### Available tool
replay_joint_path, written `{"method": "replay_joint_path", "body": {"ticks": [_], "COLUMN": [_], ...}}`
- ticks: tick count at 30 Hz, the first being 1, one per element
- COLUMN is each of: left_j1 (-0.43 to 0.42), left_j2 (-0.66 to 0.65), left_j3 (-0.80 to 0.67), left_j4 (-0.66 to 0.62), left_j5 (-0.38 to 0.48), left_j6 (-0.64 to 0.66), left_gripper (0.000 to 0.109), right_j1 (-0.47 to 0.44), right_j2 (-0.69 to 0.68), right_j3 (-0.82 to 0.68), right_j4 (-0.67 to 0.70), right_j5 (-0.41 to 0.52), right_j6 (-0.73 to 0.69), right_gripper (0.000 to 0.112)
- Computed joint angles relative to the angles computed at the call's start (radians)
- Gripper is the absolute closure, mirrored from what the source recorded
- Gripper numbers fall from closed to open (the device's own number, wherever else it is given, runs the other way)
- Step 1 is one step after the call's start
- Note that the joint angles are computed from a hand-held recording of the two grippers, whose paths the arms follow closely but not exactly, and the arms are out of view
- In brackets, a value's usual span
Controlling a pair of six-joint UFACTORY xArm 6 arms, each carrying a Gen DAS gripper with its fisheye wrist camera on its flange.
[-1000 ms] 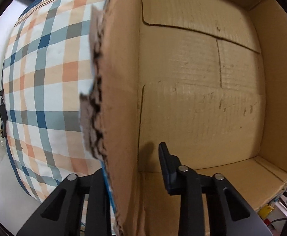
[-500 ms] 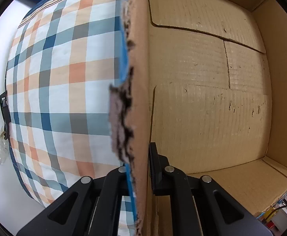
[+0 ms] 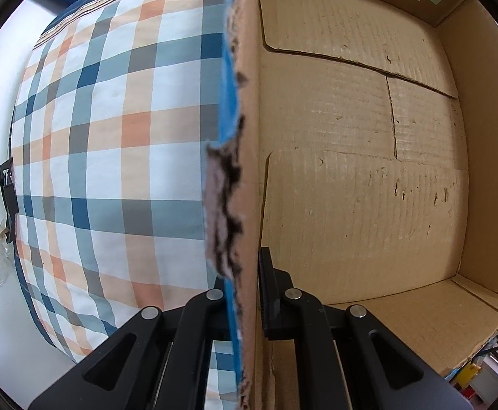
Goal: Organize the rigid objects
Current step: 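Carry the gold tin into the box and open the right tool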
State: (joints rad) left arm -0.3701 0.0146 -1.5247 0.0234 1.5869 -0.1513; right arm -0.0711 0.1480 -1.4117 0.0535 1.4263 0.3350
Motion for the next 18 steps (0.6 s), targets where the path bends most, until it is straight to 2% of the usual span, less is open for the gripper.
{"method": "replay_joint_path", "body": {"ticks": [3, 8, 13, 18], "left_j1": [0.0, -0.003, -0.004, -0.003], "left_j2": [-0.001, -0.003, -0.005, -0.01], "left_j3": [-0.001, -0.005, -0.008, -0.005], "left_j4": [-0.002, -0.001, -0.002, -0.001], "left_j5": [-0.001, -0.001, -0.002, -0.006], "left_j6": [-0.001, 0.002, 0.005, 0.008], "left_gripper": [0.105, 0.105, 0.105, 0.105], "right_j1": [-0.006, -0.007, -0.004, 0.035], "right_j2": [-0.054, -0.115, -0.179, -0.207], "right_j3": [0.063, 0.076, 0.032, -0.069], "right_j4": [0.002, 0.0, -0.002, -0.007], "right_j5": [-0.03, -0.028, -0.019, -0.018], "right_j6": [0.0, 0.003, 0.016, 0.011], "right_gripper": [0.045, 0.045, 0.045, 0.045]}}
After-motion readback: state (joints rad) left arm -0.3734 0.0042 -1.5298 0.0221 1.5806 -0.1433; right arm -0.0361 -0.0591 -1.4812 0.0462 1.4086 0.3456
